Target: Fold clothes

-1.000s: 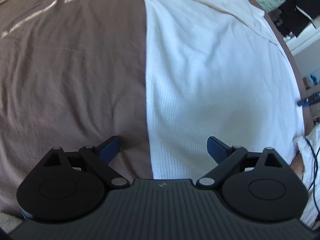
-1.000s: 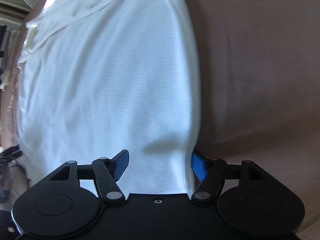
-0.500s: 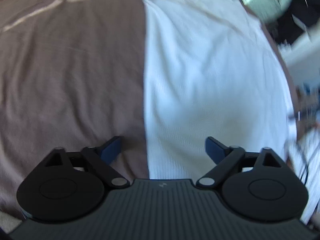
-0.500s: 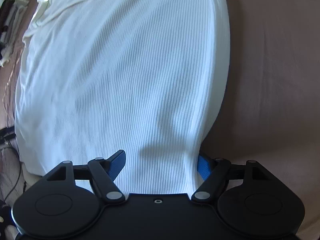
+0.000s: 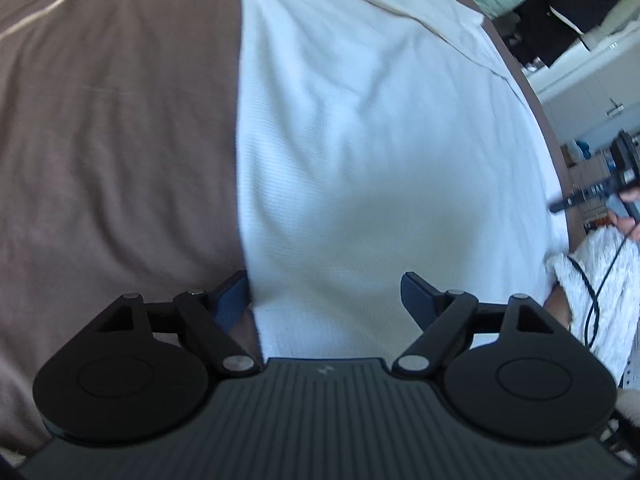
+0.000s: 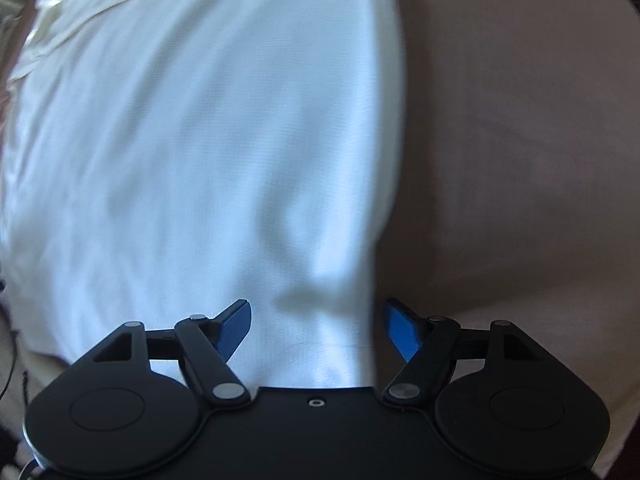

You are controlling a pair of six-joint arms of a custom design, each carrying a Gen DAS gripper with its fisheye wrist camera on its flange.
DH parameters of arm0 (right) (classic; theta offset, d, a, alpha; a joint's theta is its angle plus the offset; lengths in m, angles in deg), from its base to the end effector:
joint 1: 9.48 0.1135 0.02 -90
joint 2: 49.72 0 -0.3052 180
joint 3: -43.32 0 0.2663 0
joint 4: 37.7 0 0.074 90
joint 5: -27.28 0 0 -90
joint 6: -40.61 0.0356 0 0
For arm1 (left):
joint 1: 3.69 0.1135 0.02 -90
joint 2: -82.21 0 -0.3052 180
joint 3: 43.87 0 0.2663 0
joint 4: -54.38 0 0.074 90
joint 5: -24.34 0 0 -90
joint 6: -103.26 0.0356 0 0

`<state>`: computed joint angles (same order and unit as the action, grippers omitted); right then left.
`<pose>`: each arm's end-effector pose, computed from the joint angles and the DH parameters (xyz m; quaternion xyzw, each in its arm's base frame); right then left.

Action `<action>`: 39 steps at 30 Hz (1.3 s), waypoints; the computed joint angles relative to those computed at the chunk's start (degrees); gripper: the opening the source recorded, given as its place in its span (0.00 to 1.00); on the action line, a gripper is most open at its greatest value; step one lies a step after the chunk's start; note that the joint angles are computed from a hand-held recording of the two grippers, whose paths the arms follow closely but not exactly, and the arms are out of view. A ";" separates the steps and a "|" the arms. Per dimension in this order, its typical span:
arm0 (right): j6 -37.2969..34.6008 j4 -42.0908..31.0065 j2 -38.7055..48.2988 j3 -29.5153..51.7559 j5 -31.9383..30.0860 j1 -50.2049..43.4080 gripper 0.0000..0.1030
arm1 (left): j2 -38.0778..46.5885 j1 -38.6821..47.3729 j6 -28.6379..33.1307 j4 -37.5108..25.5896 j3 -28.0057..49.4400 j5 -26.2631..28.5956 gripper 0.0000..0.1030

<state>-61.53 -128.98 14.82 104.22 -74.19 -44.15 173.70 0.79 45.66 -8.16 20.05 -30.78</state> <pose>0.1235 -0.0768 0.2637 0.1984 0.9741 0.1086 0.0005 0.2646 0.0003 0.1921 0.2299 0.9259 -0.2846 0.0939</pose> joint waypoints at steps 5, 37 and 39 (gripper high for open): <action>-7.12 -2.64 3.48 0.89 -6.58 -7.29 0.44 | 0.34 1.21 -1.29 1.19 -0.54 1.51 0.65; 50.35 56.66 -16.56 -28.61 -18.33 15.70 0.48 | 3.46 -8.89 -17.97 17.57 -0.12 6.25 0.09; 51.02 52.00 -20.39 -27.71 -19.83 13.88 0.65 | 3.30 -8.45 -14.56 13.81 0.86 5.86 0.25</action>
